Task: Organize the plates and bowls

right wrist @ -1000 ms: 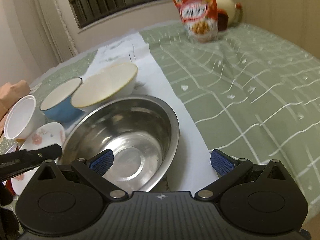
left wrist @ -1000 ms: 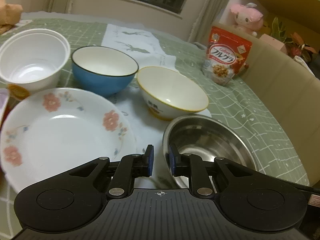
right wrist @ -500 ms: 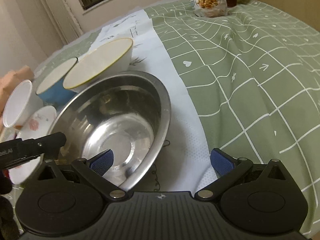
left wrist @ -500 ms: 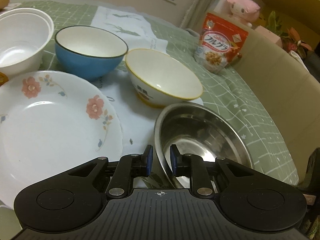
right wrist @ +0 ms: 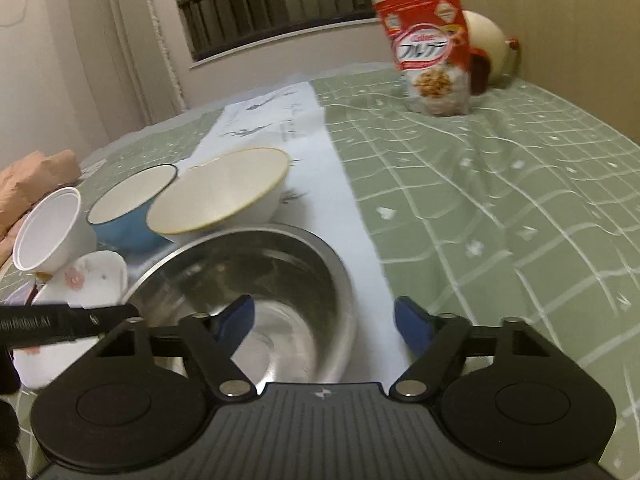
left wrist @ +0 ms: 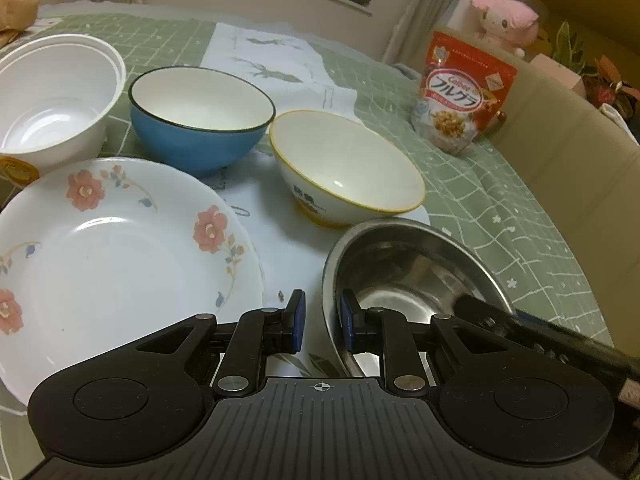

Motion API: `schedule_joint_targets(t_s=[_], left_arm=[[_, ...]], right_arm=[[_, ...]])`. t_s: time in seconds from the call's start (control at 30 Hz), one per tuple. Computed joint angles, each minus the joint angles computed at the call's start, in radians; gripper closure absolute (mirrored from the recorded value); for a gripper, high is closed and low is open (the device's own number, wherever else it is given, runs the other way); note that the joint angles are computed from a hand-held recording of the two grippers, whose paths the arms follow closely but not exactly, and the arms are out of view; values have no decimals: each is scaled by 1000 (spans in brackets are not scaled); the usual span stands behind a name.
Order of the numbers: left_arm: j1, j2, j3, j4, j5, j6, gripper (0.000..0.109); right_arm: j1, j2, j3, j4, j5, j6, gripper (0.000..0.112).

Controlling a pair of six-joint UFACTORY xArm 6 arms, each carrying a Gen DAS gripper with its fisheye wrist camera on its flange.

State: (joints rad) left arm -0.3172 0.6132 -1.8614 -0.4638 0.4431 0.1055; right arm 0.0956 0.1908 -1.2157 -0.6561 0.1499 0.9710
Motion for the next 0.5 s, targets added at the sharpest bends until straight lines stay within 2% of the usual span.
schedule_joint_targets(t_s=[0.07, 0.17, 0.5], left_arm=[[0, 9, -16, 17, 16, -16, 87], [6, 15, -45, -33, 83, 16, 87], [9, -80, 77, -34, 85, 24, 88]], right_arm=[[16, 30, -30, 144, 18, -129, 57], [38, 51, -45, 293, 37, -249, 65], [75, -48, 61, 323, 48, -250, 65]])
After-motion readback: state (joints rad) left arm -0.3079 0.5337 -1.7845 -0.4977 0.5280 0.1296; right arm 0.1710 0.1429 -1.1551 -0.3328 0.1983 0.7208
